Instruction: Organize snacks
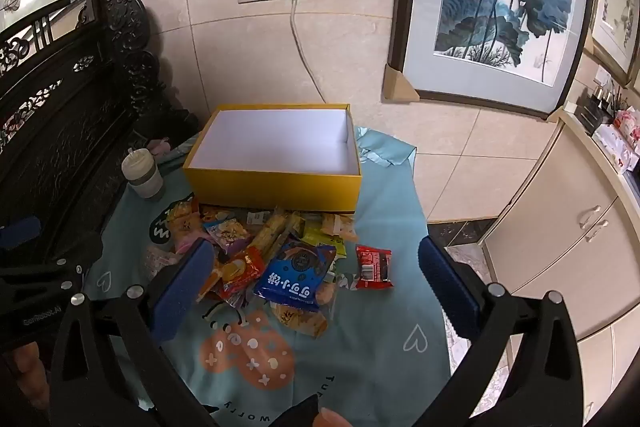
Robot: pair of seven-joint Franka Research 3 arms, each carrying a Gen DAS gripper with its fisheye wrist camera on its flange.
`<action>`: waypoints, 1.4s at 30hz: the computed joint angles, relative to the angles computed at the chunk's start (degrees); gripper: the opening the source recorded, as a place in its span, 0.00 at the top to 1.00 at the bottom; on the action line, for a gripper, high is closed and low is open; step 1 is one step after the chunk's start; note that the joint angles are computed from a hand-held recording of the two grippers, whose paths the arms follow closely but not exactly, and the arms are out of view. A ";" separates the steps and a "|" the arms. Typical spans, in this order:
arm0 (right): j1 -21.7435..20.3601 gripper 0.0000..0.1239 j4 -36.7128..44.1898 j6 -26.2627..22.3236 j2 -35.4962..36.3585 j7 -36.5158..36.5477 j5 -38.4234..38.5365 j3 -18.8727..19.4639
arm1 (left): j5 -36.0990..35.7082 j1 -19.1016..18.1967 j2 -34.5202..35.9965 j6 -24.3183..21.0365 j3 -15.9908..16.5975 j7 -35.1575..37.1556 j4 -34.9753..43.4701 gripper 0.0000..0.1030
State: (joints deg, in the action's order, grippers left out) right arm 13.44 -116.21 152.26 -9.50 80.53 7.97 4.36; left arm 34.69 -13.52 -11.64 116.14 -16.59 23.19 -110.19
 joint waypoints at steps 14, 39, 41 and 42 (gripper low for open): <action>-0.08 0.18 0.15 0.11 0.14 0.33 -0.64 0.01 | 0.93 -0.41 0.56 -1.02 -0.36 -0.36 0.83 0.02; -0.08 0.18 -0.41 0.24 -0.02 0.09 -0.49 -0.01 | 0.28 0.03 0.16 0.60 0.10 -0.44 -0.35 0.02; -0.08 0.18 -0.44 0.08 -0.17 0.29 -0.61 0.08 | 0.24 0.04 0.14 0.60 0.11 -0.37 -0.34 0.02; -0.06 0.18 -0.43 -0.06 -0.27 0.37 -0.66 0.11 | 0.23 0.04 0.12 0.65 0.12 -0.34 -0.38 0.02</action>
